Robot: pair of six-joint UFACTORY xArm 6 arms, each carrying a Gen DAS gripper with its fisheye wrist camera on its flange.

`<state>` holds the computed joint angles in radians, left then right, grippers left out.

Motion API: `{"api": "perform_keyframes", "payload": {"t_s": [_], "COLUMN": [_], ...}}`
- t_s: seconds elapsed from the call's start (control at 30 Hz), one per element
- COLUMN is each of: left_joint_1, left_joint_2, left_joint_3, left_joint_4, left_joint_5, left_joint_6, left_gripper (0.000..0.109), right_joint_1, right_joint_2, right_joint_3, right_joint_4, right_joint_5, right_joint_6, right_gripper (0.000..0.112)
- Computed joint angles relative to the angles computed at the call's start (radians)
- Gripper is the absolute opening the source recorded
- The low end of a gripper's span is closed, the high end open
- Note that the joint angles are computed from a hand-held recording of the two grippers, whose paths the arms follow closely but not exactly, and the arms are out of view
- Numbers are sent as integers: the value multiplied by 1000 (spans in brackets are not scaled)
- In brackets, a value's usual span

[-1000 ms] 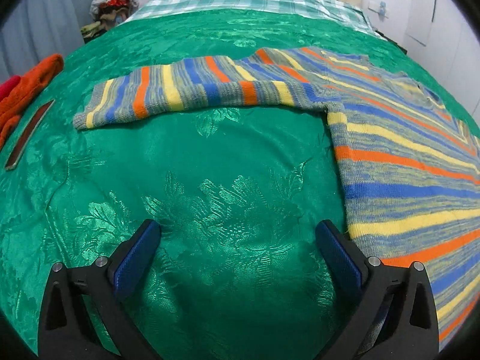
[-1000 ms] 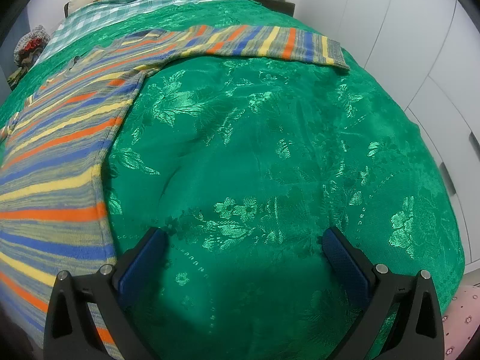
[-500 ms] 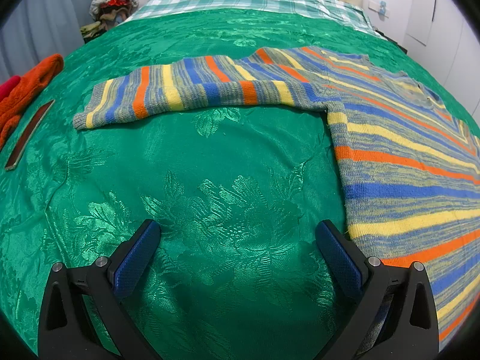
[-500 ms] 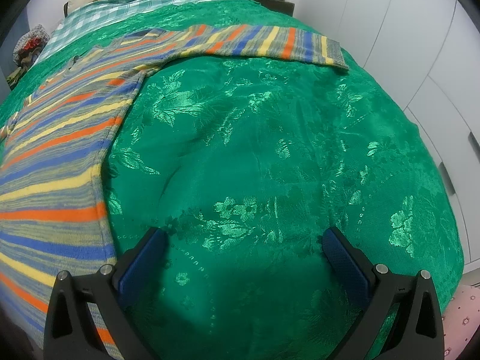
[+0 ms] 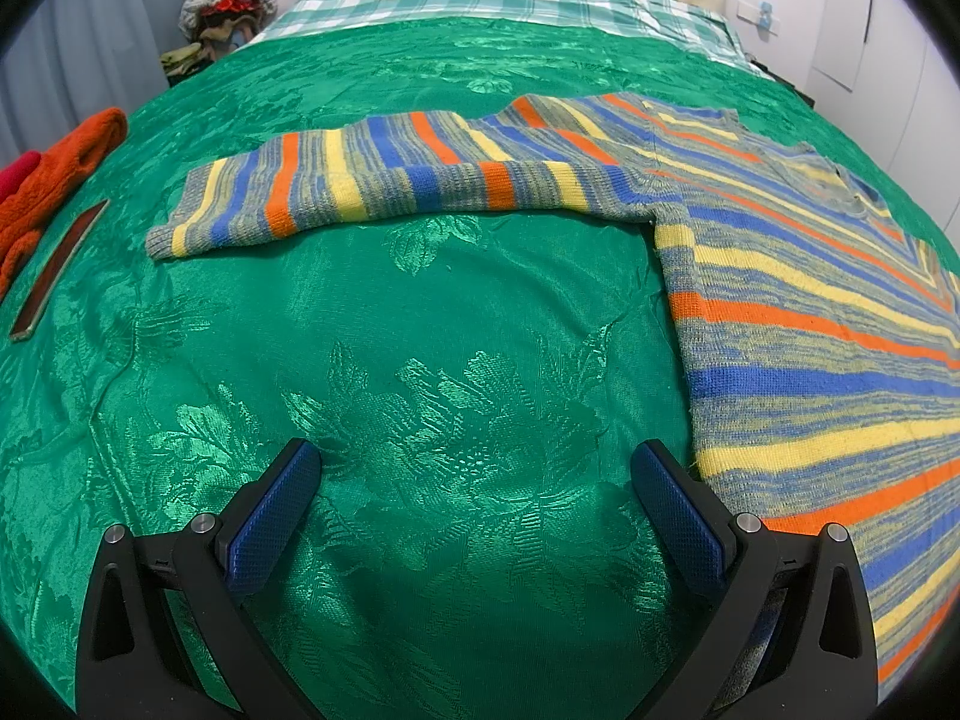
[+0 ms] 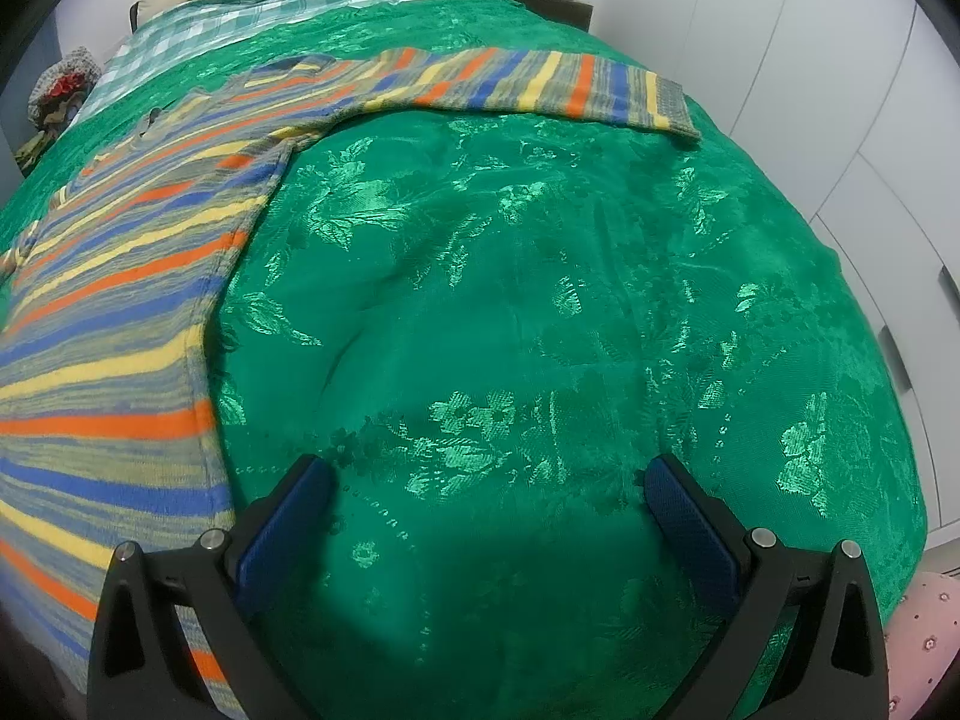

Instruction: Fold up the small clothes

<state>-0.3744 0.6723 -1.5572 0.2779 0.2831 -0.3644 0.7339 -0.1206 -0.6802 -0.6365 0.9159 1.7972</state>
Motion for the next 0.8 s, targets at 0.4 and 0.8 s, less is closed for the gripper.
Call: {"api": "perform_keyframes", "payload": {"t_s": [0.4,0.8], "left_joint_1": [-1,0], "left_joint_2": [1,0], "left_joint_3": [0,0], "left_joint_4": [0,-2], "left_joint_5": [0,1], "left_joint_6": [0,2], "left_gripper": [103,103], "right_joint_1": [-3,1], "right_joint_2": [0,-5], "right_joint_3": [1,6], "right_joint_4": [1,-3], "right_joint_5": [-2,-6], "right_joint_6": [0,3], "right_gripper": [103,103]}}
